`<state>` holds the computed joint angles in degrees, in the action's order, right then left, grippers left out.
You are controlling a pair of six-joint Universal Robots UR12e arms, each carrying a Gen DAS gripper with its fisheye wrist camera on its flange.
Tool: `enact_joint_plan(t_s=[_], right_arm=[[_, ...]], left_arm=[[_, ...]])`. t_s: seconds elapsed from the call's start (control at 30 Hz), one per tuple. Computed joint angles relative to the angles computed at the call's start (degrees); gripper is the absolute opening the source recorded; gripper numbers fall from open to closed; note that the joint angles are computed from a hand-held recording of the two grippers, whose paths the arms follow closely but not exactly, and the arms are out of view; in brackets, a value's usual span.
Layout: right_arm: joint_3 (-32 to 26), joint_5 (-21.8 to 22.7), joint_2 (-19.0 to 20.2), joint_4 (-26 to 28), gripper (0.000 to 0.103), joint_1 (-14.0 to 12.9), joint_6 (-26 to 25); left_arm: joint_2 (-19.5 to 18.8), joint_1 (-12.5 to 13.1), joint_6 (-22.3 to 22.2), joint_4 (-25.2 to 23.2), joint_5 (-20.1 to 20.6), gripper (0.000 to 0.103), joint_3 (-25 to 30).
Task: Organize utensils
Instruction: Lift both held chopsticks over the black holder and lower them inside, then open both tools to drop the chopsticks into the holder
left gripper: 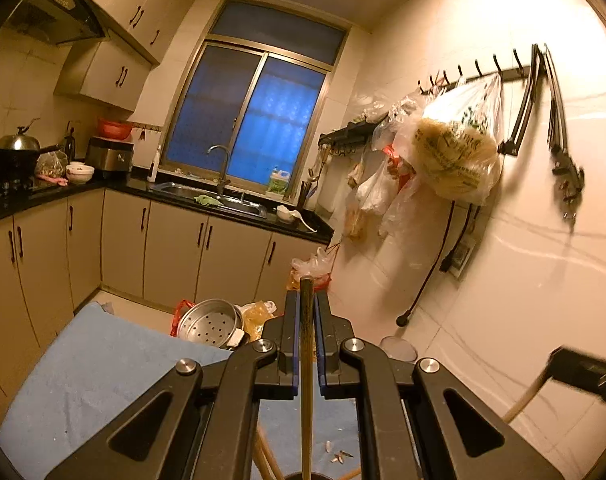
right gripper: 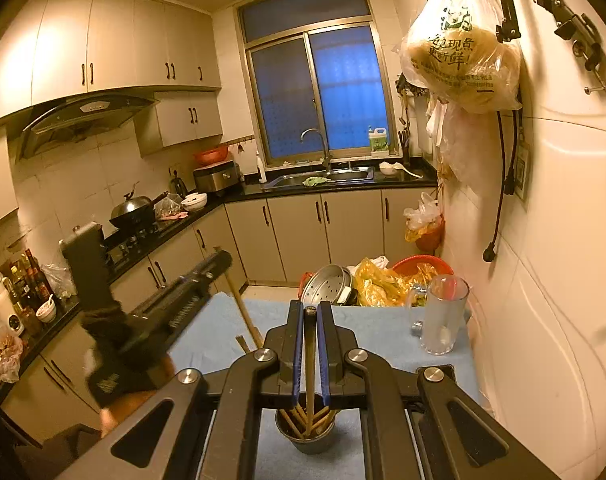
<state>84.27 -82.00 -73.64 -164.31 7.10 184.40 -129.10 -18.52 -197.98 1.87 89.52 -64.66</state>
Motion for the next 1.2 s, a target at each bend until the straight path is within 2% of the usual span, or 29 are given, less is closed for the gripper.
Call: enact_joint_plan(t_s=[0.1, 0.2, 0.33, 0.7, 0.8, 0.83, 0.9, 0.97, 1.03, 1.1, 1.13, 1.17, 1.2], right_arm=[[-0.4, -0.1, 0.3, -0.2, 0.008, 0.0, -0.2], [-0.1, 0.2, 0.5, -0.4, 0.008, 0.1, -0.4], [0.4, 0.0, 1.2, 0.3, 0.008, 0.2, -1.3], [2.2, 2.1, 2.2, 2.3, 0.008, -0.2, 0.4], [2.5, 2.0, 2.3, 2.3, 0.011, -0.1, 0.7], [2.6, 1.6, 2.3, 2.1, 0.011, -0.1, 1.0], [2.7, 1.4, 2.3, 2.1, 0.013, 0.0, 1.6], [2.9, 0.9, 2.0, 2.2, 0.023, -0.1, 2.5], [3.3, 0.8, 1.7, 1.8, 0.029, -0.2, 3.1], [4.2, 0.7, 1.0, 1.1, 0.036, -0.2, 3.4], [4.8, 0.8, 0.7, 0.8, 0.043, -0.3, 3.5], [5.4, 0.9, 0.3, 0.7, 0.055, -0.3, 3.7], [6.0, 1.1, -0.1, 0.5, 0.059, -0.3, 3.8]], left_arm=[[-1.0, -0.5, 2.1, 0.3, 1.3, 0.007, 0.9], [-1.6, -0.6, 2.6, -0.6, 0.8, 0.007, 1.3], [-2.0, -0.5, 2.3, -2.3, -0.3, 0.007, 1.3], [-1.3, 0.1, 0.9, -5.6, -2.5, 0.007, -0.5], [-0.9, 0.0, 1.0, -5.5, -2.4, 0.008, -1.2], [-0.9, 0.0, 0.8, -5.6, -2.3, 0.01, -1.2], [-0.6, 0.1, 0.3, -5.8, -2.8, 0.025, -1.6], [0.0, 0.2, -0.5, -5.0, -2.3, 0.061, -2.5], [0.8, 0.2, -1.4, -2.4, -1.7, 0.067, -4.1], [2.0, 0.5, -1.8, -2.5, -2.7, 0.073, -5.6], [2.7, 0.8, -1.8, -2.8, -3.6, 0.078, -6.5], [3.3, 0.9, -1.7, -3.2, -4.0, 0.082, -7.2], [4.4, 1.1, -1.2, -4.4, -3.9, 0.082, -8.4]])
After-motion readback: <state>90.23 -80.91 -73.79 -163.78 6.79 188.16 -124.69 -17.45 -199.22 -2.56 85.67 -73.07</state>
